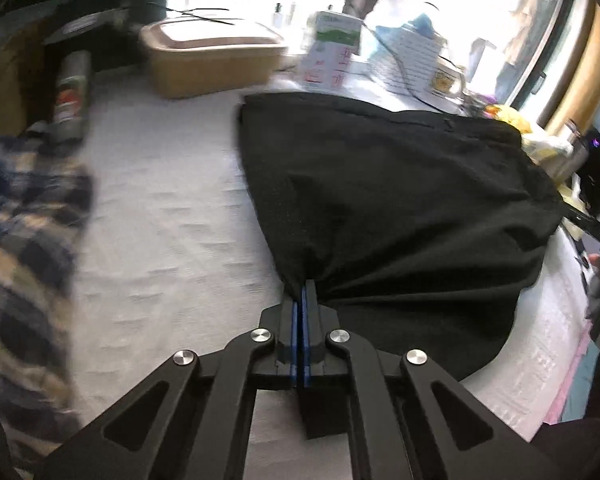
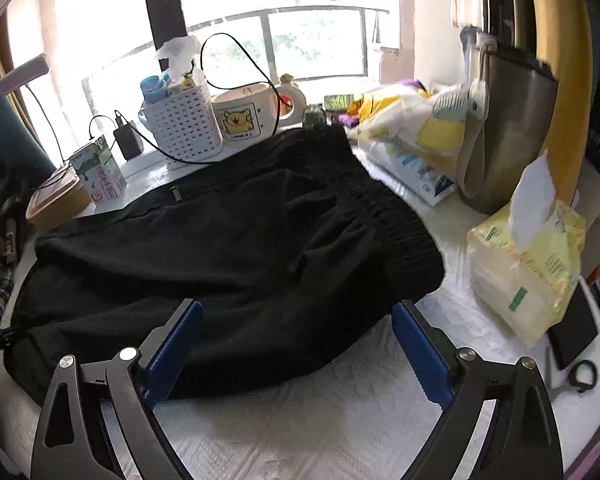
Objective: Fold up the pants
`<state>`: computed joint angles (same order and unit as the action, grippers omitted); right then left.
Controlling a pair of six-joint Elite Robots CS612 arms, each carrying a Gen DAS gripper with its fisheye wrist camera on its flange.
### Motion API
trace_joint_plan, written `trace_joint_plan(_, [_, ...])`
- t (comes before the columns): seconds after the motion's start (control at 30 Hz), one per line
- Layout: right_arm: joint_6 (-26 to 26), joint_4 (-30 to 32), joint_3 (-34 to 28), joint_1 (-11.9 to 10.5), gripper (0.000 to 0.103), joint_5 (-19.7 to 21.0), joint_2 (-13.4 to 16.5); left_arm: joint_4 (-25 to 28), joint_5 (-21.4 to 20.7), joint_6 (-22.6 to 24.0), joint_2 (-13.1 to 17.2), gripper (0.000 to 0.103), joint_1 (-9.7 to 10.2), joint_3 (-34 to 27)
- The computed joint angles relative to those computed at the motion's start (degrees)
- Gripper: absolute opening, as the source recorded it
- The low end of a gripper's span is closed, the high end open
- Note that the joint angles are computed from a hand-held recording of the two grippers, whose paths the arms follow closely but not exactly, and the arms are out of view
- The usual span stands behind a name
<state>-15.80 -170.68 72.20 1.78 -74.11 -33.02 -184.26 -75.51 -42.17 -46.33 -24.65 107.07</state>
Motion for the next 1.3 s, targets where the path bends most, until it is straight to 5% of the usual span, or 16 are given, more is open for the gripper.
trace_joint_plan(0.13, [-1.52, -2.36, 0.47, 0.26, 0.096, -6.12, -0.37, 0.77, 1.00, -0.78, -0.98, 0.001, 0.09, 1.54])
trace_joint_plan(0.3, [-1.25, -4.37, 0.74, -0.22, 0.096, -10.60, -0.59, 0.27, -2.56, -0.98, -2.11, 0.006, 0.67, 2.58])
trace_joint_plan(0.37, [-0.87, -5.04, 0.85, -0.50, 0.096, -10.91, -0.76, 0.47, -1.00, -0.05, -3.00, 0.042, 0.49, 2.93])
trace_joint_plan(0.43, [-1.42, -5.63, 1.17, -0.76, 0.096, -8.44, -1.05, -0.86, 1.88, 0.40, -3.64, 0.051, 0.06, 3.20])
trace_joint_plan(0.57, [-4.76, -6.26, 1.28, -0.26, 0.096, -2.77, -0.91, -5.18, 4.39, 3.79, -3.16, 0.051, 0.07, 1.57])
trace_joint_plan(0.8, [-10.73, -3.46, -0.77, 2.23, 0.081, 4.34, 0.58, 1.93, 1.11, 11.86, 0.42, 0.051, -0.91, -6.45])
trace_joint_plan(0.93, [-19.87, 2.96, -1.57, 3.91, 0.081, 1.35, 1.30, 3.48, -3.91, 12.87, 1.71, 0.051, -1.64, -8.11])
trace_joint_plan(1.1, [-20.84, 9.53, -2.23, 3.66, 0.081, -1.44, 1.50, 6.07, -6.90, 10.84, 2.41, 0.051, -2.82, -8.42])
trace_joint_plan(1.3, [-22.92, 10.97, 0.70, 2.46, 0.081, -1.59, -0.41, 4.71, -4.42, 9.91, 1.28, 0.052, -4.66, -5.88])
